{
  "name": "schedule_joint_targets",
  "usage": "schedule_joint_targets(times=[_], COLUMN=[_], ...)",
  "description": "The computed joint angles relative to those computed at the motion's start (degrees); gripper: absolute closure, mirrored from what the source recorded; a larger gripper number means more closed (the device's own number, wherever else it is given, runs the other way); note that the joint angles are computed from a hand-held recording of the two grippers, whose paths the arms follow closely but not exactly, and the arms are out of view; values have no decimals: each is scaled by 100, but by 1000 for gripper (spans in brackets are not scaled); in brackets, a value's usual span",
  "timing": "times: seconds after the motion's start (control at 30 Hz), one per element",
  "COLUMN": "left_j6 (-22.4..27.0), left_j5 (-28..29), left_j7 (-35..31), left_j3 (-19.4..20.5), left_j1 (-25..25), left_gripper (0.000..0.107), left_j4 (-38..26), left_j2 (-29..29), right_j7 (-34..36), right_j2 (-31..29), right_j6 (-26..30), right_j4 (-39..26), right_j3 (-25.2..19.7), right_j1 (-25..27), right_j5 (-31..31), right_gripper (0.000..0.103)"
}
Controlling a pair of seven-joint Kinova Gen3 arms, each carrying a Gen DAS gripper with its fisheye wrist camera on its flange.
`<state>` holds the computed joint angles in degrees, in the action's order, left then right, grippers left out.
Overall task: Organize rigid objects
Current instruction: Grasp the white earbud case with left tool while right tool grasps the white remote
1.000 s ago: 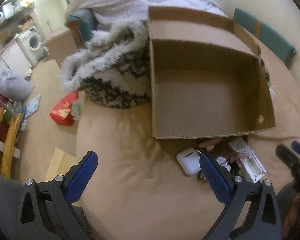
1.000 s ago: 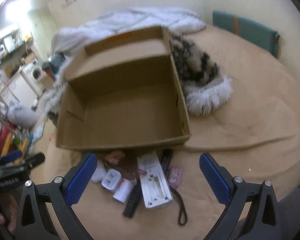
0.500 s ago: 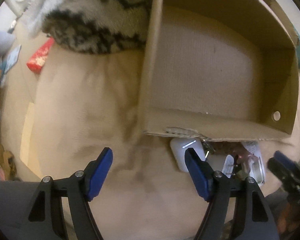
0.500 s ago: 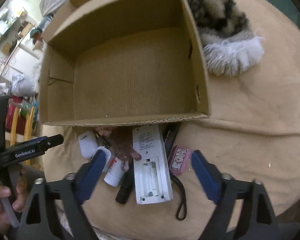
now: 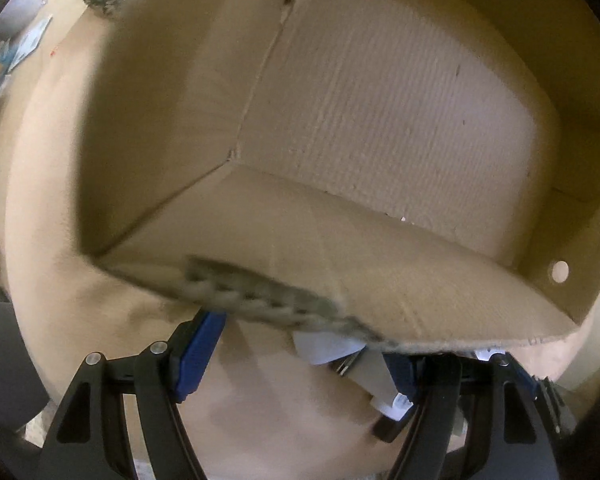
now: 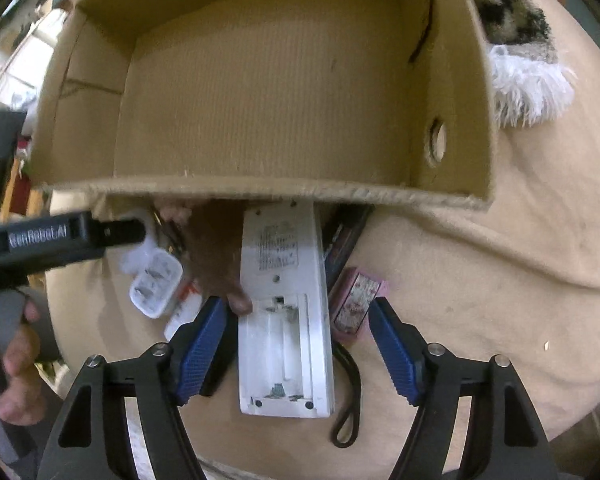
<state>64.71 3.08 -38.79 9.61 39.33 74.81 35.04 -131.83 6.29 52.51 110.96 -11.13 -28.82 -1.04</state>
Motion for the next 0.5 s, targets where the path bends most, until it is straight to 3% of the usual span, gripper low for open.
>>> schedule_joint_targets(times=[0.07, 0.13, 0.23, 0.5], left_j6=[92, 227, 447, 563], left_j5=[-139, -251, -447, -576], left_j7=[86, 128, 191, 39], left_j3=[-46, -69, -116, -101], left_j1=[143, 251, 411, 366], left_gripper=[38, 43, 69, 69], left_j4=[-81, -182, -312, 99], left_j2=[92, 188, 245, -154], right_j7=[-49, -89, -220, -613], right_j2=[133, 270, 353, 11], right_j6=[108, 52, 43, -141], right_j4=[-90, -143, -194, 18], right_j3=[-51, -71, -72, -136], right_j1=[-113, -210, -379, -528], right_j5=[150, 215, 394, 423], right_gripper=[36, 54, 54, 56])
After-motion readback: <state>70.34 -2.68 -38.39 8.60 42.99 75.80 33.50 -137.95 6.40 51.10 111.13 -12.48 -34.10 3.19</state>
